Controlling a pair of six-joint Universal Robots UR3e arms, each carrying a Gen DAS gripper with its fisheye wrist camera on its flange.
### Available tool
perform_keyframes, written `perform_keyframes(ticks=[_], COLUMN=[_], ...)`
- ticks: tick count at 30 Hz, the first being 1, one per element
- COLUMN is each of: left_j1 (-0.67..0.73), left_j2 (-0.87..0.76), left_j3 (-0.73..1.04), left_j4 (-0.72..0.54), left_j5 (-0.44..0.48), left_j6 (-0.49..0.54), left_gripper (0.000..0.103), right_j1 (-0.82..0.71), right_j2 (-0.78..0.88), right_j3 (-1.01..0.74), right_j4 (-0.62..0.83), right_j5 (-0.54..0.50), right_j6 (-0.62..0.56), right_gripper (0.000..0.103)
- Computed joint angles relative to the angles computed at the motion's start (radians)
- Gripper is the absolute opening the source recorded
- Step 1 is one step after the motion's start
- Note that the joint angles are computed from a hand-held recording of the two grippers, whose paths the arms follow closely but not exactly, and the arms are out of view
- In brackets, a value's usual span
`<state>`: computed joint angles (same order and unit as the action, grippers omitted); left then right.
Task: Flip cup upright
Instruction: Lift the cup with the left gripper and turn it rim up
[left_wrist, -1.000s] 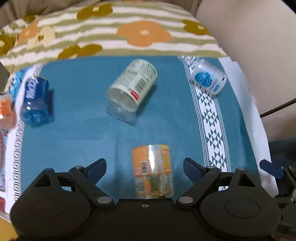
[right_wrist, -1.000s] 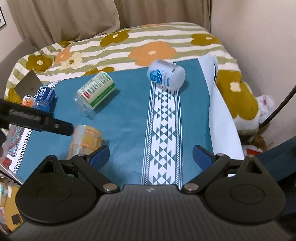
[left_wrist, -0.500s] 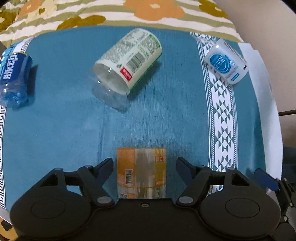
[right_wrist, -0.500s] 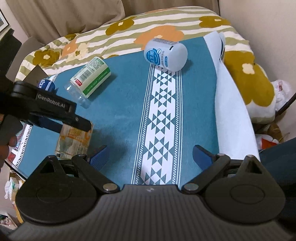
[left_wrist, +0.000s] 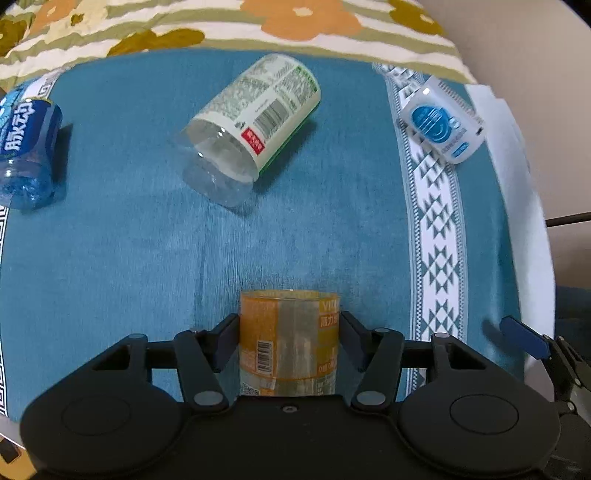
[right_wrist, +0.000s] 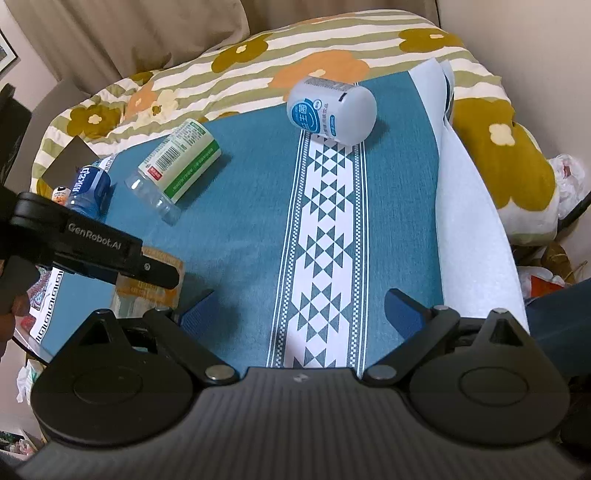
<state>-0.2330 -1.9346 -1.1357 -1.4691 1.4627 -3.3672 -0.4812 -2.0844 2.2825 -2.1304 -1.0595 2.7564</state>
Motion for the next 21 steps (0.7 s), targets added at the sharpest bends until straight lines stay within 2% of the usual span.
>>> perform_keyframes(ticks=[5, 7, 8, 12, 14, 16, 21], left_j1=[0.031, 0.046, 0.052, 0.082, 0.087, 0.087, 0.066], left_j2=[0.169, 0.259, 0.307, 0.486, 0.504, 0.481, 0.341], left_j3=[-0.190, -0.307, -0.382, -0.761, -0.905, -1.005, -1.124], left_j4=[0.147, 0.259, 0.339, 0.833, 1.064, 1.256, 1.601], left_j5=[-0.021, -0.017, -0.012, 0.008, 0.025, 0.041, 0.088], left_j6=[0.032, 0.050, 0.065, 0.112, 0.110, 0.103, 0.074], left_gripper=[0.062, 0.062, 0.062, 0.062, 0.062, 0.062, 0.062], right_j1=[0.009, 0.023, 0.032, 0.094, 0.132, 0.172, 0.267], right_j2=[-0.030, -0.039, -0.042, -0.053, -0.055, -0.059, -0.071], right_j3=[-0.014, -0.021, -0.024, -0.021, -0.013, 0.003, 0.069], right_j4=[0.014, 0.018, 0.014, -0.017, -0.042, -0.074, -0.165], right_j5=[0.007, 0.005, 0.003, -0.025, -0.049, -0.081, -0.176], right_j6=[0.012, 0.023, 0.030, 0.076, 0.107, 0.140, 0.196], right_gripper=[0.103, 0.103, 0.103, 0.103, 0.103, 0.103, 0.103])
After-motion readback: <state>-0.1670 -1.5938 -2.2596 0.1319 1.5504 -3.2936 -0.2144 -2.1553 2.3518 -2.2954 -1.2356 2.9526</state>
